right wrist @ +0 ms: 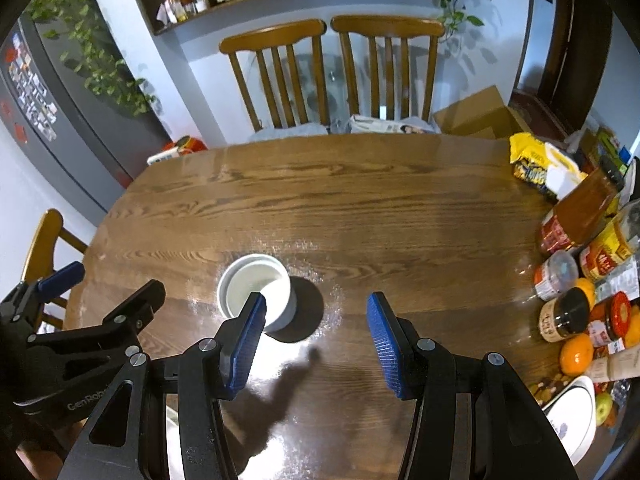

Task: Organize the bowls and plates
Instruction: 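Move both grippers toward the small white ramekin, then grasp the small white ramekin rim with both grippers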

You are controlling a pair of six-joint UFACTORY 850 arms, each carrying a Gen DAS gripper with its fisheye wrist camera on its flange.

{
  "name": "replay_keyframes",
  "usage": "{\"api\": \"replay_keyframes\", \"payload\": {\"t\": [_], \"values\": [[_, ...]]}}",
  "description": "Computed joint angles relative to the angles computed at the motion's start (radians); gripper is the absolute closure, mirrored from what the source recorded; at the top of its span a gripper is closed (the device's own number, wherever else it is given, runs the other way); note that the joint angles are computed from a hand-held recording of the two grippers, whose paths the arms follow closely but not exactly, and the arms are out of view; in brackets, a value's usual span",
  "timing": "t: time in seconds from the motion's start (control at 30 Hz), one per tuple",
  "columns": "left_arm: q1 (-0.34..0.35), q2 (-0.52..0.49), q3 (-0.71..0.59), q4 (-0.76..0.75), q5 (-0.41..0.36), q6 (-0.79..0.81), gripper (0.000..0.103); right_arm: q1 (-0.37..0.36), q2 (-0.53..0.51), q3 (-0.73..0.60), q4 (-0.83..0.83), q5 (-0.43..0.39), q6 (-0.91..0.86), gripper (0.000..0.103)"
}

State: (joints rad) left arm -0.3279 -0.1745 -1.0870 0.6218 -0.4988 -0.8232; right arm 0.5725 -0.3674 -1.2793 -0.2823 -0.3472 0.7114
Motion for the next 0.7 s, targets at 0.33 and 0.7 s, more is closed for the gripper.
{"api": "replay_keyframes", "payload": {"t": [0.33, 0.7], "values": [[0.020, -0.083, -0.030, -0.121, -0.012, 0.093, 0.002, -0.012, -0.103, -0.070, 0.101, -0.040, -0.085, 0.050], [0.049, -0.183, -0.086, -0.218, -0.040, 0.151, 0.006, -0.023, -0.189, -0.129, 0.206, -0.063, -0.158, 0.050]]}}
